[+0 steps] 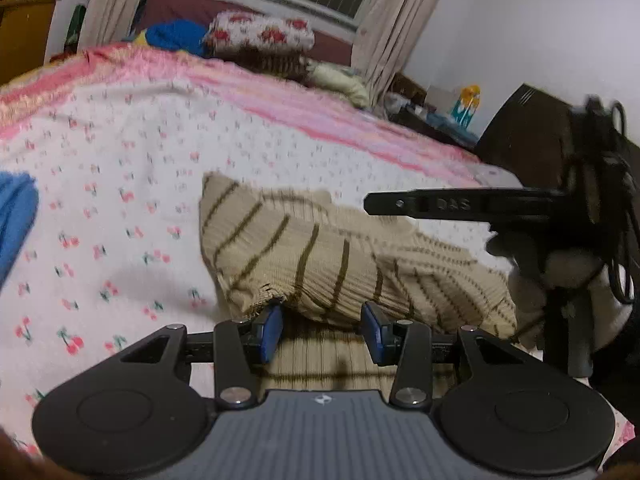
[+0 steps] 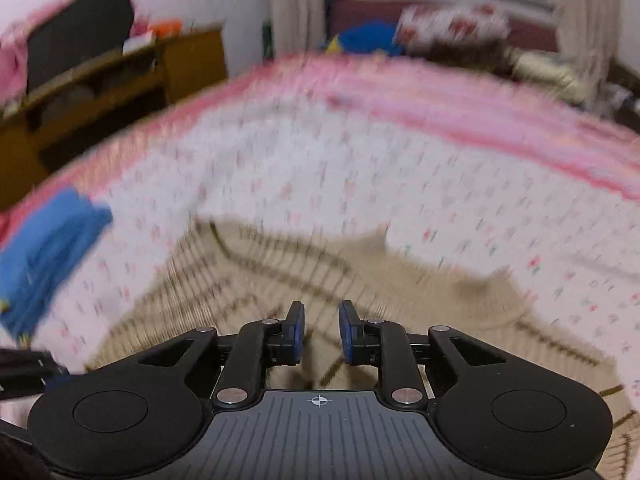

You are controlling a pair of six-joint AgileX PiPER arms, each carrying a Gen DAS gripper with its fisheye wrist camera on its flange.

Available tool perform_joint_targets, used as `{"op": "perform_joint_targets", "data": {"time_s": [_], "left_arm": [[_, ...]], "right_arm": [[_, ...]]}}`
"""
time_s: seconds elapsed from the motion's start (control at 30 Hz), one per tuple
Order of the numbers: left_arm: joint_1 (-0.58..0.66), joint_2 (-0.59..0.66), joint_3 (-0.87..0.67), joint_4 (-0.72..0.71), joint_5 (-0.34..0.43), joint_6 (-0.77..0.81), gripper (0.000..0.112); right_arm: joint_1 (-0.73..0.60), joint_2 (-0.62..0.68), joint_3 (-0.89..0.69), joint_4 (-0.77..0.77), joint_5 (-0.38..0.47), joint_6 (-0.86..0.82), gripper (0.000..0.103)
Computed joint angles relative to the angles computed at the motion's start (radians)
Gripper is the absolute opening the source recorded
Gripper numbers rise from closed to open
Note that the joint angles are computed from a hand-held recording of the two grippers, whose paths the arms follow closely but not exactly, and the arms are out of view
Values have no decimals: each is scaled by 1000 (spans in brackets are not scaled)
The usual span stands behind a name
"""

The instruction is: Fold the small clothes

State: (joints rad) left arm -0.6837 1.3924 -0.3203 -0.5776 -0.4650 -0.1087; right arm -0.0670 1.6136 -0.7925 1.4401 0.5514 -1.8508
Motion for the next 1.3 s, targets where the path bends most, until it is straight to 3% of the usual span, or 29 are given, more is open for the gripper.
{"op": "perform_joint_targets", "data": {"time_s": [0.17,0.27,0.37,0.5,0.57,0.73,0.8,0.9,1.0,1.07,1.2,1.23,1.3], "left_arm": [[39,-41,16,107,1,-81,47],[44,-26,-1,104,43,-51,47],[44,-3,-33,31,113,21,47],[-4,-42,-21,-113,118,130,47],[-49,-81,-13,-257,93,266,47],[-48,-81,-39,-295,63,285,48],[-44,-44,-58,-294,43,289,48],[-54,39,-118,-429,28,451,48],[-1,123,-187,-628,114,651,47],[6,123,-180,-637,121,637,47],[-8,95,-176,-723,118,717,47],[-11,97,-186,-782,118,778,47],[-28,99,-205,-916,102,908,47]], "right_arm": [[-98,-51,58,-16,83,-53,21],[-139,-43,84,-51,10,-86,18],[-164,25,61,-71,-135,-75,18],[-250,43,7,-122,-105,36,22],[-267,10,25,-62,-111,-38,23],[-374,-44,85,14,48,-160,24],[-380,-40,107,18,33,-191,25],[-359,-3,93,-12,-68,-135,23],[-381,-7,68,-73,-48,-25,22],[-385,-38,76,-71,-57,-21,23],[-452,-93,118,-67,44,-90,25],[-444,-93,125,-67,27,-100,26],[-386,-58,114,-111,-84,-44,26]]}}
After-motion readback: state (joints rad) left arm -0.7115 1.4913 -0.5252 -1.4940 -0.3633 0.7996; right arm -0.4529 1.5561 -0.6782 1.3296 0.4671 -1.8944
